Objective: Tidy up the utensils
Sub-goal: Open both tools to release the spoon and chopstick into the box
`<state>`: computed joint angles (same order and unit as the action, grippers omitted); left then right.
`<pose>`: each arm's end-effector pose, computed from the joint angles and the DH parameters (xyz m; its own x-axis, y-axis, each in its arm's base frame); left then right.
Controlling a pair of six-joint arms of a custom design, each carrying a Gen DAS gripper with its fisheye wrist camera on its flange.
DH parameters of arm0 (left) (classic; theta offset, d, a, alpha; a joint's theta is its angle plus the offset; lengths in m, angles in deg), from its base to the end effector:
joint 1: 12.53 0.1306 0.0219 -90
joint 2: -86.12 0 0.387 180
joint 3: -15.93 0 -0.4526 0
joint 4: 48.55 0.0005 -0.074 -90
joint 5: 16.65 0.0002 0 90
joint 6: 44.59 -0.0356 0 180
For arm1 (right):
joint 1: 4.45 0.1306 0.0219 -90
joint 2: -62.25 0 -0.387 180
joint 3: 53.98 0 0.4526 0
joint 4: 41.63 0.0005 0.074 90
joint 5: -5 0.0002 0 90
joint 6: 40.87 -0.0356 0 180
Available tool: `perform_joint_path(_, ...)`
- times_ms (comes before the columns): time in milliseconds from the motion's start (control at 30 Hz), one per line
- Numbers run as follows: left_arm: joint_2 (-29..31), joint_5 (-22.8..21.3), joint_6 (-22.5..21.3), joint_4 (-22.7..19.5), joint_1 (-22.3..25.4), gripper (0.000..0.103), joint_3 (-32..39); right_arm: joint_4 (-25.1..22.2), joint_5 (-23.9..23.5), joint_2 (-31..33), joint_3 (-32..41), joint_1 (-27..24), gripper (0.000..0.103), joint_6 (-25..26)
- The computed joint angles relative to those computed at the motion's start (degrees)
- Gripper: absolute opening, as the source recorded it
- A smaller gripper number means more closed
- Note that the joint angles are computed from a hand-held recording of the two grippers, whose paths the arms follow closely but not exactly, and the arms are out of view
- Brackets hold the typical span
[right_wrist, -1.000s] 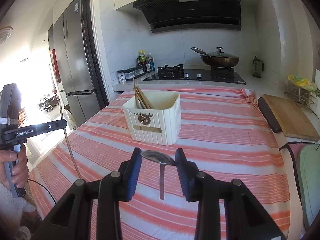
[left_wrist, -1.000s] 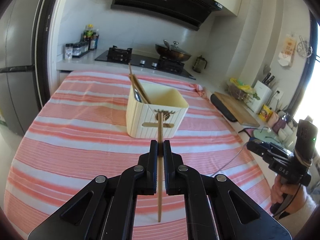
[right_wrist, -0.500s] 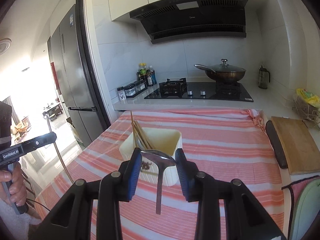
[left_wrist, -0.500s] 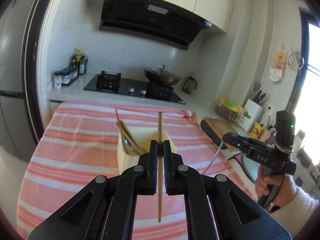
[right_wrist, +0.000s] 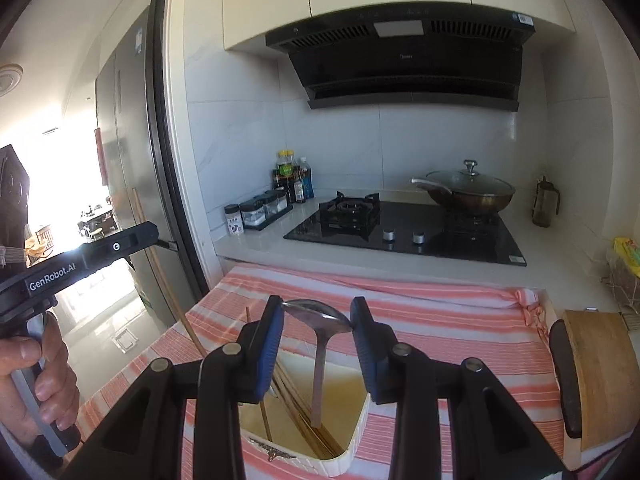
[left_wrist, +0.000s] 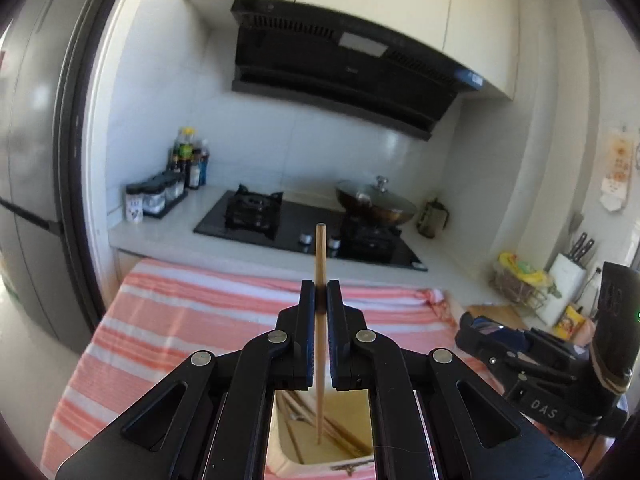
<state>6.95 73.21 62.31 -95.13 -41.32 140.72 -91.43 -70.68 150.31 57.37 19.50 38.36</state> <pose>0.5338 -0.2938 0.6522 -0.4619 -0.0779 -0.8835 0.3609 0.8934 -0.2674 0.4804 0.2032 0.6477 -0.4364 0.0043 -0.8997 -0.1115 0.9920 0.0588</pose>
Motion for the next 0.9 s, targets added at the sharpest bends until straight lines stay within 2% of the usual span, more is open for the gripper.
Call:
perform_joint_path(167,4.4,2.4,0.9,-6.4,0.6,0.004,0.4,-4.2,-2.9,4.6,-1.6,-1.9,0.035,-3.7)
perform_joint_path(233,4.9,2.8,-0.2,-7.8,0.5,0.004,-0.4,-5.6,-2.9,5.9,-2.4,-2.4,0.035,-5.0)
perform_joint_path(300,5.3,1.7,-1.7,-9.4,0.1,0.007,-0.7,-7.7,-5.0,7.3,-2.1,-3.2,0.035,-6.7)
perform_joint_path(333,5.1,1.2,-2.1,-9.8,0.0,0.018,-1.2,-8.6,-5.1,7.6,-1.9,-3.2,0.035,-7.2)
perform_joint_path(367,4.5,0.9,-2.2,-9.6,-0.2,0.042,-2.0,-8.4,-4.7,7.5,-2.1,-3.2,0.035,-7.5)
perform_joint_path(400,3.6,0.2,-1.9,-9.1,-0.3,0.058,-3.1,-8.1,-4.3,7.1,-2.2,-3.2,0.038,-7.6)
perform_joint_path(433,2.4,-1.1,-1.2,-8.1,-0.4,0.082,-4.5,-7.6,-4.3,6.6,-2.2,-3.2,0.042,-7.7)
perform_joint_path(467,1.0,-2.7,-0.5,-6.3,-0.6,0.093,-6.3,-6.8,-4.1,5.4,-2.9,-3.2,0.051,-8.0)
perform_joint_path(500,-0.9,-4.2,-0.2,-4.7,-0.9,0.095,-8.3,-6.3,-3.2,4.2,-3.5,-3.0,0.053,-8.1)
perform_joint_path(567,-2.9,-8.2,-0.5,-5.0,-1.7,0.098,-9.9,-5.5,-1.5,2.0,-4.2,-2.3,0.053,-7.0)
perform_joint_path(633,-5.5,-12.4,-0.5,-5.2,-2.9,0.099,-12.0,-4.8,0.8,-1.4,-6.4,-0.9,0.059,-5.7)
perform_joint_path(700,-8.7,-15.9,-0.8,-3.3,-4.0,0.102,-15.4,-4.4,3.6,-4.5,-8.6,0.8,0.068,-4.8)
perform_joint_path(767,-11.4,-19.3,-1.2,-2.4,-5.5,0.102,-18.0,-4.6,5.8,-7.8,-11.1,3.1,0.072,-4.5)
perform_joint_path(900,-15.5,-22.8,-0.6,-2.9,-7.9,0.102,-21.1,-5.9,10.3,-12.5,-14.6,8.0,0.077,-5.7)
